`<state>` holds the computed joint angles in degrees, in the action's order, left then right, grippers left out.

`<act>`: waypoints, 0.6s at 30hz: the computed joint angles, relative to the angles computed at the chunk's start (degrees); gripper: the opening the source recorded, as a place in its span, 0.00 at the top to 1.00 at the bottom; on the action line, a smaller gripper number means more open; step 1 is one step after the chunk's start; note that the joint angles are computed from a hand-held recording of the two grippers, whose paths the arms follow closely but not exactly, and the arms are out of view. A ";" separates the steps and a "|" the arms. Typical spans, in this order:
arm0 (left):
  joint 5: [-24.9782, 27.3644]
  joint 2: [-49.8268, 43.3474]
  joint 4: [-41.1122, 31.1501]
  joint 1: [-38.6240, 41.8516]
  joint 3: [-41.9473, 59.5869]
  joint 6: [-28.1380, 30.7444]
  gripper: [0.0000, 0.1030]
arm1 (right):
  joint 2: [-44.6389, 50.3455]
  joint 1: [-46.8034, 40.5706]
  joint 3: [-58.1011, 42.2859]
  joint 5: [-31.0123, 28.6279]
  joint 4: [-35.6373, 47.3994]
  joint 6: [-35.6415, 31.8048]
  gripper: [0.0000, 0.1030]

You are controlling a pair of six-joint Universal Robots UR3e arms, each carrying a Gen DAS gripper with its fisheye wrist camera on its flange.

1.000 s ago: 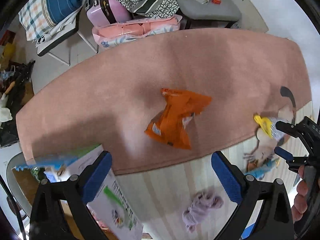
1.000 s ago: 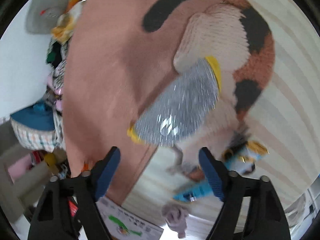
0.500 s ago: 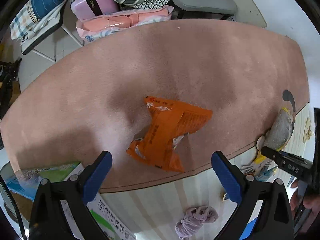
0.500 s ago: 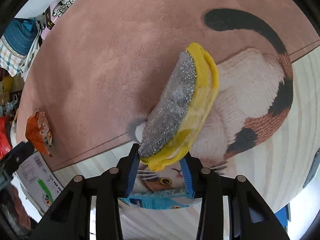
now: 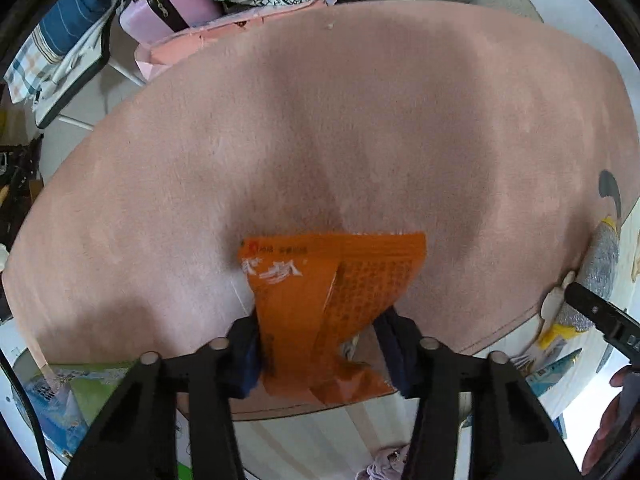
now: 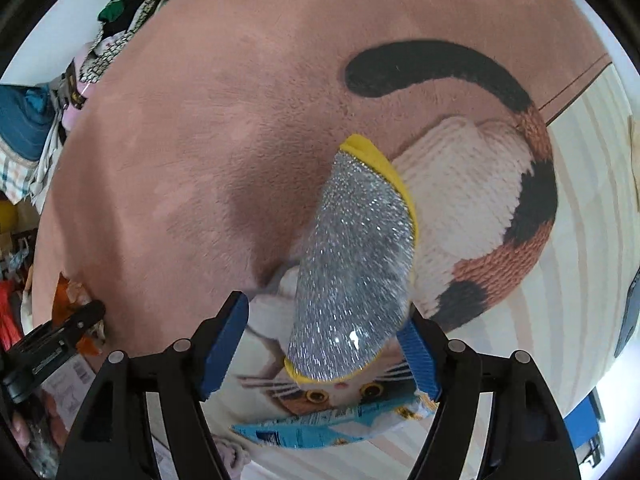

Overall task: Organize soft objects
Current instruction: 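Grasp the orange snack bag with the left tool while the right tool grasps the yellow glittery sponge, then carry the orange bag and sponge into the box and open both tools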

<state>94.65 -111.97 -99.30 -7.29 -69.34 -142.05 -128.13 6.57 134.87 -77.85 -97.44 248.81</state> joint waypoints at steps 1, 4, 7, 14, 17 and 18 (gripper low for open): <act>-0.14 -0.07 0.15 0.00 0.04 -0.23 0.61 | 1.19 0.17 0.69 0.02 -1.59 0.25 0.27; -0.65 0.51 2.09 0.38 -1.24 -0.34 0.63 | 10.06 5.36 -4.05 -3.86 -3.93 3.40 0.46; -0.75 2.54 3.43 0.90 -3.55 0.45 0.70 | 12.43 8.27 -6.23 -4.91 -3.83 4.95 0.62; -4.75 7.66 -0.96 4.52 -2.27 4.30 0.70 | 13.42 14.71 -10.92 -4.80 -6.59 11.15 0.66; -7.94 10.76 -6.36 8.23 1.18 7.66 0.71 | 18.65 20.70 -20.33 -6.94 -6.02 14.31 0.66; -9.35 12.02 -9.47 10.17 3.15 9.11 0.71 | 21.05 23.39 -24.07 -7.92 -5.90 15.75 0.66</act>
<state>85.30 -99.95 -108.76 2.88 -66.19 -132.94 -107.09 29.96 110.80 -85.77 -103.34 264.56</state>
